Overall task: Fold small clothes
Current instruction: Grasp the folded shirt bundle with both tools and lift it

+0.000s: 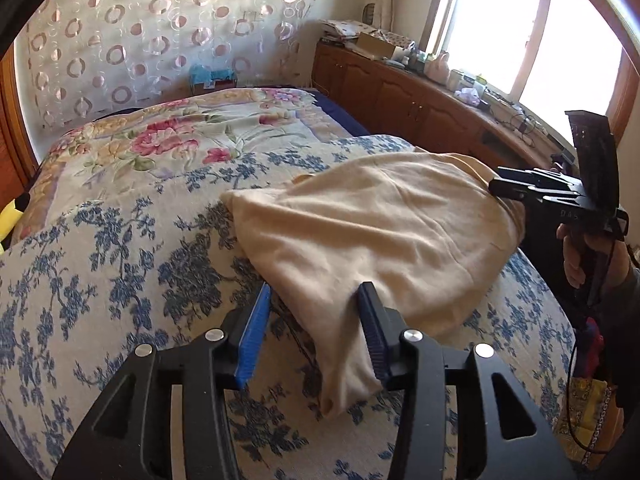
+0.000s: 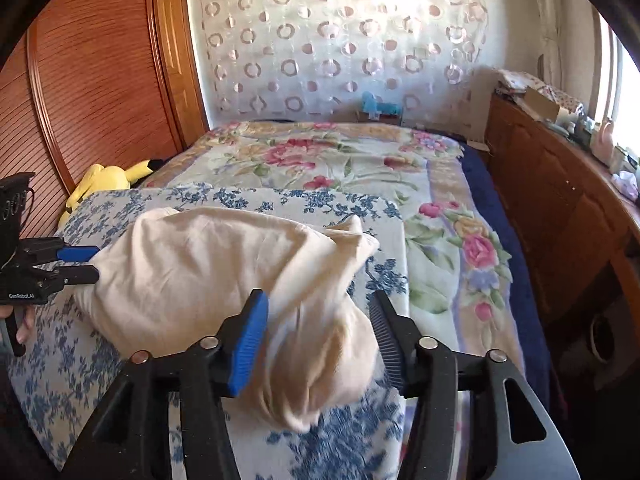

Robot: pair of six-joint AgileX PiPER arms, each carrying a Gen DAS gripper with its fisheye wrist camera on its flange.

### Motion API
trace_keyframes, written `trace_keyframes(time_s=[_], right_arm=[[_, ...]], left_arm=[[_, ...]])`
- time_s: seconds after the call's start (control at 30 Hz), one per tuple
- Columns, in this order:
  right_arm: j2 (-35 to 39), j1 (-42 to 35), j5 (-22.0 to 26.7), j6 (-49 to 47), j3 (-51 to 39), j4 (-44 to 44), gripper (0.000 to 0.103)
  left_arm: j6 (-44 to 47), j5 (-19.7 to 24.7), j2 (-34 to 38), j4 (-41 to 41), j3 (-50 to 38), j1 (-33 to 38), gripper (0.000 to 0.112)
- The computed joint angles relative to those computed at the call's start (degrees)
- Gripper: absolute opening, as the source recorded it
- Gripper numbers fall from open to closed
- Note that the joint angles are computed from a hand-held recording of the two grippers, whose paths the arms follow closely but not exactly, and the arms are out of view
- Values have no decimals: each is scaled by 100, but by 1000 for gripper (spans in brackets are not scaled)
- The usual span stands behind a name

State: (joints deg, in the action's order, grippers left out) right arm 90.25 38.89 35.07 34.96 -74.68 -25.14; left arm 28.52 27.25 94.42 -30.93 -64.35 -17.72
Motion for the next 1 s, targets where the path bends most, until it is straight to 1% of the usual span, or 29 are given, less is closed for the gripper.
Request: trace_keyframes(time_s=[0.07, 0.1, 0.13, 0.2, 0.3, 0.43, 0.53, 0.57, 0.6, 0.63, 0.67, 0.7, 0.73, 0.77, 0.8, 0.83, 0.9, 1.0], right_arm=[[182, -384, -92, -730, -100, 747, 62], [303, -560, 48, -1119, -291, 1133, 63], [452, -700, 291, -1398, -580, 1393, 65], [693, -854, 490, -1576, -870, 1667, 70], [1015, -1049, 721, -1920, -1225, 2137, 73], [1156, -1245, 835, -2272, -1440, 2587, 73], [1380, -1361, 986, -2593, -1745, 3017, 73], [1401, -1405, 957, -2708, -1757, 3130, 73], [1412, -1434, 959, -2805, -1765, 3196, 70], [1424, -1437, 977, -2874, -1793, 3263, 64], [1440, -1496, 992, -3077, -1807, 3486, 54], [1407, -1534, 1017, -3257, -1776, 3716, 48], [1427, -1579, 1023, -3448, -1770, 3939, 38], [1431, -1592, 1031, -3572, -1776, 4045, 35], [1406, -1590, 1025, -3669, -1756, 4074, 25], [1365, -1566, 969, -3734, -1693, 4099, 20], [1322, -1455, 889, -3596, -1653, 3772, 18], [1142, -1343, 726, -3512, -1546, 3499, 16]], left_arm=[[-190, 56, 226, 168, -242, 11, 46], [-228, 102, 338, 194, -357, 28, 46], [-263, 166, 473, 208, -487, 51, 46], [-359, 320, 732, 233, -730, 91, 46], [-401, 382, 915, 233, -858, 69, 46], [-376, 381, 1012, 130, -875, 42, 46], [-425, 266, 1017, 192, -851, -19, 46], [-444, 242, 1014, 200, -841, -33, 46], [-460, 218, 1017, 199, -839, -42, 46], [-479, 183, 1015, 208, -824, -56, 46], [-456, 151, 999, 188, -794, -59, 46], [-405, 141, 991, 138, -775, -56, 46], [-291, 152, 979, 32, -752, -41, 40], [16, 260, 1003, -281, -763, 15, 32], [278, 423, 1041, -602, -796, 86, 22], [390, 478, 1026, -718, -792, 117, 13], [924, 477, 874, -1209, -624, 196, 11], [1638, 663, 452, -2029, -300, 455, 11]])
